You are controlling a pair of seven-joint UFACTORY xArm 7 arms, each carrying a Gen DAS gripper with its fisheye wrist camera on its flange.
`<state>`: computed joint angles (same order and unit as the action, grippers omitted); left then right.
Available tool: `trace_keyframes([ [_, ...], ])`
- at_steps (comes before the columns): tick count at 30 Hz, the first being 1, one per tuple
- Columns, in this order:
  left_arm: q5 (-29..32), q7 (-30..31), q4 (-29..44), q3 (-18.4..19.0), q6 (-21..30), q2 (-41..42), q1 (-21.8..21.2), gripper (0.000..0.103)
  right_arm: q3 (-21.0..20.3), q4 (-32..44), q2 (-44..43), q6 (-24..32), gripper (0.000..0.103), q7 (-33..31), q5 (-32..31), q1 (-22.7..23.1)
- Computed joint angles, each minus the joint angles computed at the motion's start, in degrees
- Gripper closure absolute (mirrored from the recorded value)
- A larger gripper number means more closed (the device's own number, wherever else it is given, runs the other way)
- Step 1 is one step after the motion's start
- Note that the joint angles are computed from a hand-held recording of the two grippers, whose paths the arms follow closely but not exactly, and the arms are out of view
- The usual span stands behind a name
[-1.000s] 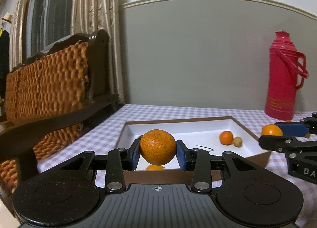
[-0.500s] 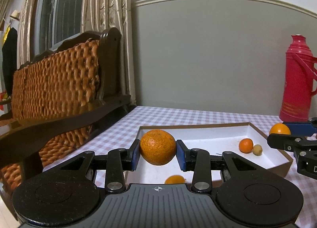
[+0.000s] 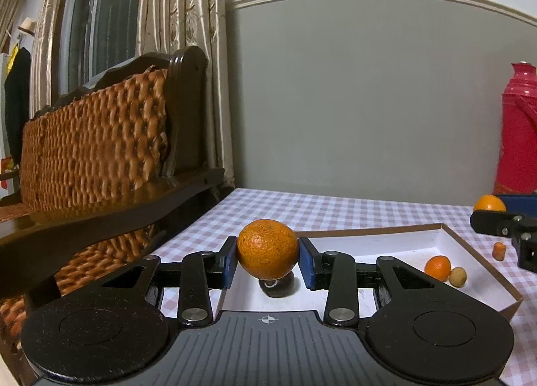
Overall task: Organize fruits
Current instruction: 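Carry both held mandarins over the tray, then open both tools to drop the mandarins into the tray, then move both open tools back toward the carrot chunks by the thermos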
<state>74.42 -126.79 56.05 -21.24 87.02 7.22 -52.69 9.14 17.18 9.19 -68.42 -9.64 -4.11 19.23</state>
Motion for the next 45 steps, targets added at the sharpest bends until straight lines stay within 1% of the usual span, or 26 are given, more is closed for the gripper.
trace_keyframes([
  [8,1.8,1.1,1.0,1.6,-3.1,1.0,1.8,0.065,-0.4,3.5,2.1,1.6,0.080,1.7,-0.9,-0.9],
  [13,2.2,1.9,1.3,2.6,-6.0,1.5,3.2,0.065,-0.8,5.6,3.6,3.1,0.080,2.4,-1.1,-1.5],
  [17,1.5,4.2,2.3,3.3,-5.4,2.5,3.8,0.065,-1.3,7.8,4.9,4.9,0.080,3.6,-2.7,-2.7],
  [21,2.0,3.6,1.8,4.0,-7.2,2.1,4.9,0.065,-1.6,9.9,6.2,6.2,0.080,4.2,-3.6,-3.5],
  [27,2.8,4.2,2.5,4.9,-9.7,3.0,6.4,0.065,-1.8,13.5,7.9,10.0,0.080,5.3,-3.5,-4.1],
  [30,2.9,4.8,2.7,5.7,-11.5,3.0,7.6,0.064,-1.9,15.3,8.5,12.1,0.080,6.0,-4.7,-4.8],
  [34,2.8,4.2,2.6,6.2,-12.7,3.0,8.6,0.064,-1.9,17.3,9.4,14.5,0.079,6.1,-5.1,-5.0],
  [35,2.3,4.4,2.8,6.2,-12.8,3.3,8.8,0.047,-2.0,18.2,9.1,17.5,0.077,6.3,-6.1,-5.3],
  [36,2.9,2.9,2.6,6.2,-11.9,3.4,8.5,0.003,-4.3,19.1,9.6,18.1,0.061,7.5,-7.1,-3.5],
  [37,3.7,1.4,2.7,5.9,-9.4,3.9,7.7,0.001,-4.4,19.2,10.4,16.4,0.014,7.4,-5.8,-3.2],
  [38,4.4,1.4,3.3,5.7,-6.0,4.9,6.7,0.000,-2.1,19.1,11.9,12.2,0.009,5.3,-3.1,-4.7],
  [39,4.2,2.1,3.8,5.8,-4.9,5.3,6.3,0.000,-1.3,19.3,13.2,9.0,0.006,2.9,0.2,-4.2],
  [40,4.5,1.7,3.4,5.9,-5.8,4.9,6.4,0.000,-2.5,19.8,13.8,8.2,0.006,2.0,1.9,-2.4],
  [42,4.4,0.9,3.0,5.9,-6.8,4.5,6.6,0.000,-1.8,20.2,13.1,11.2,0.006,4.6,-0.5,-3.7],
  [44,4.4,1.5,2.9,5.9,-7.3,4.5,6.7,0.000,-1.6,20.3,13.3,11.0,0.006,5.1,0.4,-3.3],
  [45,4.6,1.3,2.6,5.9,-7.7,4.3,6.7,0.000,-1.7,20.4,13.2,11.6,0.006,5.1,-0.2,-3.3],
])
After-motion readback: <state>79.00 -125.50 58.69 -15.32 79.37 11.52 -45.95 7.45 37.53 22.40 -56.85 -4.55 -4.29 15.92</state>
